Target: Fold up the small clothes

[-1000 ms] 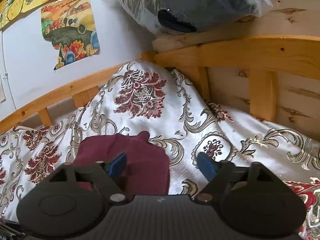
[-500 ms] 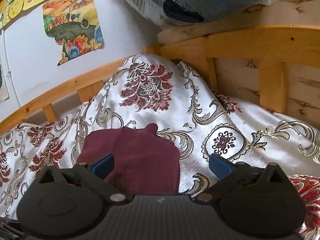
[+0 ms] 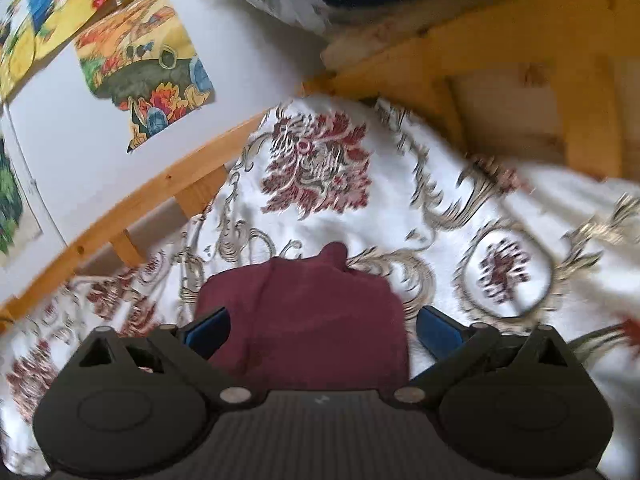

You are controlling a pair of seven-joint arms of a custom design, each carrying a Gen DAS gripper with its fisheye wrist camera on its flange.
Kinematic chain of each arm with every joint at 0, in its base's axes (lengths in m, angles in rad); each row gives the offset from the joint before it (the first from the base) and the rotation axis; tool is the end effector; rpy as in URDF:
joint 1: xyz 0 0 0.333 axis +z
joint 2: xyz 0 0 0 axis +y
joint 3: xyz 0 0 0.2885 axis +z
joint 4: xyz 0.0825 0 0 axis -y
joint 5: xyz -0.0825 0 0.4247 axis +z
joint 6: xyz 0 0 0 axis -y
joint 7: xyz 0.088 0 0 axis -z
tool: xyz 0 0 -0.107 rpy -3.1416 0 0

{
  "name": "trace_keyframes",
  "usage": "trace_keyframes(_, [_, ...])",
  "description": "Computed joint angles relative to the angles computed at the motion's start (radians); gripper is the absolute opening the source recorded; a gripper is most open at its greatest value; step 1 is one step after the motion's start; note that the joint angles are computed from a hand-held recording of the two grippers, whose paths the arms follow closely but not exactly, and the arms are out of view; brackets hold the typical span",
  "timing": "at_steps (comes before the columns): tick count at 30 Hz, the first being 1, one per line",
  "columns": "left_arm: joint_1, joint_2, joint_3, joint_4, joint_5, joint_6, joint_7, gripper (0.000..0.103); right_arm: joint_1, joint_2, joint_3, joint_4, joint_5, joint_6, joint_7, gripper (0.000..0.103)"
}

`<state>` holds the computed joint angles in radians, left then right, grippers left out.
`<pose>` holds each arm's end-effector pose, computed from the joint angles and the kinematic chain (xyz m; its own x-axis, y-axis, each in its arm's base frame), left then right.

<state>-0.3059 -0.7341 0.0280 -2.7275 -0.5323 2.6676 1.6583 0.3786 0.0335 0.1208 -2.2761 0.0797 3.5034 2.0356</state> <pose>0.4109 -0.1022 0.4708 -0.1125 -0.8943 0.4331 -0.8243 -0.1594 -0.5432 0.5256 0.2753 0.4358 0.2237 -0.8528 -0.4719 -0.5134 0.3084 -0.8008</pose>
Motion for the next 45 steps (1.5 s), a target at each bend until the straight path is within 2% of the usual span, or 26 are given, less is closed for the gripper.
trace_keyframes(3, [-0.003,0.0,0.008,0.003,-0.002,-0.009,0.006,0.102,-0.029,0.006,0.0,0.007,-0.138,-0.012,0.09,0.1])
trace_keyframes(4, [-0.007,0.002,0.014,0.006,-0.006,-0.013,0.014,0.102,-0.029,0.007,-0.001,0.007,-0.139,-0.014,0.09,0.099])
trace_keyframes(9, [-0.018,0.016,0.042,0.033,-0.039,-0.047,0.067,0.102,-0.007,0.005,-0.001,-0.005,-0.056,0.004,0.028,0.098])
trace_keyframes(14, [-0.051,0.026,0.082,0.058,-0.128,-0.058,0.178,0.102,0.02,0.01,0.0,-0.006,0.055,0.018,-0.068,0.098])
trace_keyframes(17, [-0.032,0.061,0.063,0.089,-0.153,-0.074,0.179,0.102,0.049,0.006,0.002,-0.006,0.196,0.028,-0.173,0.089])
trace_keyframes(22, [0.015,0.119,0.02,0.132,-0.155,-0.095,0.143,0.102,0.051,0.002,0.006,-0.012,0.243,0.037,-0.196,0.075])
trace_keyframes(28, [0.032,0.126,0.015,0.136,-0.17,-0.112,0.158,0.102,0.07,0.006,0.009,0.001,0.348,0.03,-0.295,0.062])
trace_keyframes(36, [0.044,0.144,0.011,0.155,-0.18,-0.134,0.163,0.102,0.08,0.002,0.011,0.003,0.4,0.018,-0.367,0.06])
trace_keyframes(42, [0.035,0.126,0.037,0.126,-0.281,-0.039,0.168,0.102,0.094,0.007,0.014,0.013,0.469,0.021,-0.442,0.059])
trace_keyframes(45, [0.032,0.157,0.059,0.151,-0.315,-0.054,0.167,0.101,0.094,0.008,0.014,0.013,0.471,0.025,-0.447,0.059])
